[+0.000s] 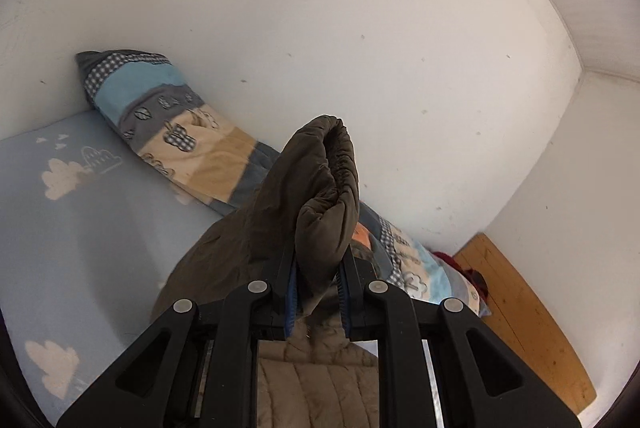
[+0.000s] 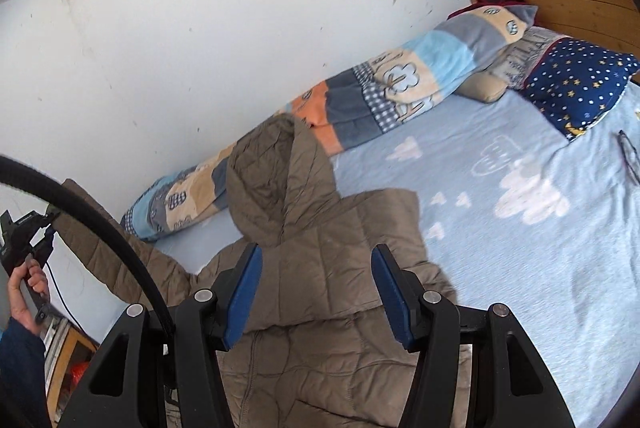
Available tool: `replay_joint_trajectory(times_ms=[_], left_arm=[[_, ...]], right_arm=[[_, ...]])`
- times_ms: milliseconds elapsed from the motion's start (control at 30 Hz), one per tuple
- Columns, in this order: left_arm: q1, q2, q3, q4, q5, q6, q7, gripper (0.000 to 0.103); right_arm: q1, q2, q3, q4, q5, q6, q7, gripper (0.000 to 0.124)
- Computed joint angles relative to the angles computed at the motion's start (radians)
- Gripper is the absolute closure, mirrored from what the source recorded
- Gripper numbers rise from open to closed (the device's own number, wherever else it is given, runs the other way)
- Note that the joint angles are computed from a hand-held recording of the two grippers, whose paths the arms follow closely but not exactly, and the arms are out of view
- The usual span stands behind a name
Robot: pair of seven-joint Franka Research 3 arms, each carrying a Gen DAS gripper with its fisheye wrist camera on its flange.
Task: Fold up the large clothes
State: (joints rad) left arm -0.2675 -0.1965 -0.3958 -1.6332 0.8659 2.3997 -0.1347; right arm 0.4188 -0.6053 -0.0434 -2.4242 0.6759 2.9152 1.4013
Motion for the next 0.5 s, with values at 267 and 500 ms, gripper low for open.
replay_joint_trajectory(times_ms=[267, 500], left_arm=[[-0.184, 0.427, -0.044, 0.404, 0.08, -0.086, 0.066, 0.087], [-0.356, 0.772, 0.0, 0.722, 0.004, -0.148, 0.169, 0.087]], right_arm=[[-0.007, -0.086, -0.065, -0.039, 0.031, 0.002, -0.031, 0.062], [-0.011, -0.133, -0.09, -0.06, 0.049, -0.005, -0.057, 0.062]])
